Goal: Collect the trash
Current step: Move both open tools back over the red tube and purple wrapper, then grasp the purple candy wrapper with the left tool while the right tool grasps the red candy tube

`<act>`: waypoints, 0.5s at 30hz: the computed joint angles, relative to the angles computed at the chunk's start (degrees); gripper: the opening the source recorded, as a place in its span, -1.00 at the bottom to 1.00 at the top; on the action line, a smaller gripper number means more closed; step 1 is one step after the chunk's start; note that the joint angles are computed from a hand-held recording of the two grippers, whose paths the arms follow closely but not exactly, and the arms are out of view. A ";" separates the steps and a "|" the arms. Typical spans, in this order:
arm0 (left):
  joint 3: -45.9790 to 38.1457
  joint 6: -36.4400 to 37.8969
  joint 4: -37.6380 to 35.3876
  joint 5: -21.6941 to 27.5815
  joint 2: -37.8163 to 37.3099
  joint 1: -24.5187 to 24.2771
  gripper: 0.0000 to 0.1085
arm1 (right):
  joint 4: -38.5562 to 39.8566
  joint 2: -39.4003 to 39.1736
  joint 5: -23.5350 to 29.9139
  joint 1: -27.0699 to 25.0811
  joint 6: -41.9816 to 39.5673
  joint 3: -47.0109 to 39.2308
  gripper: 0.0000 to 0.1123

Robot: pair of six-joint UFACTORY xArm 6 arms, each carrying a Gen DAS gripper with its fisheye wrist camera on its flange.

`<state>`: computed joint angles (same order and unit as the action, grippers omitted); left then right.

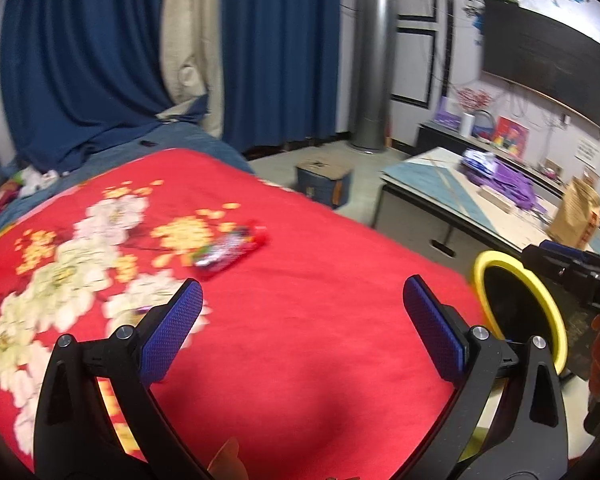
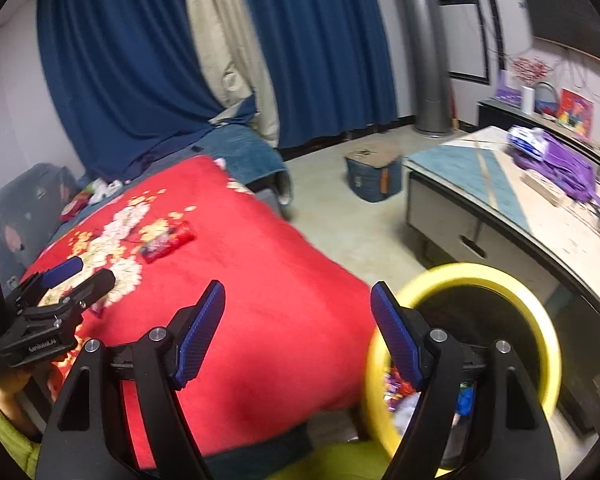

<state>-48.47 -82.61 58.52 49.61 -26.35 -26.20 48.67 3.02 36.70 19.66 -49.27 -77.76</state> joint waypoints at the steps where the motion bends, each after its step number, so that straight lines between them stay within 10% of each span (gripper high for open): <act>1: 1.46 -0.12 -0.33 0.58 -1.90 0.57 0.70 | -0.45 0.55 0.32 1.02 0.72 -0.86 0.30; 15: 16.88 4.30 -12.35 -2.86 -18.63 12.23 0.57 | -8.36 17.76 8.54 12.90 16.63 -22.29 0.30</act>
<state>-31.58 -78.31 46.17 46.75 -44.98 -13.97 40.31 20.77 45.24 32.56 -32.64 -100.06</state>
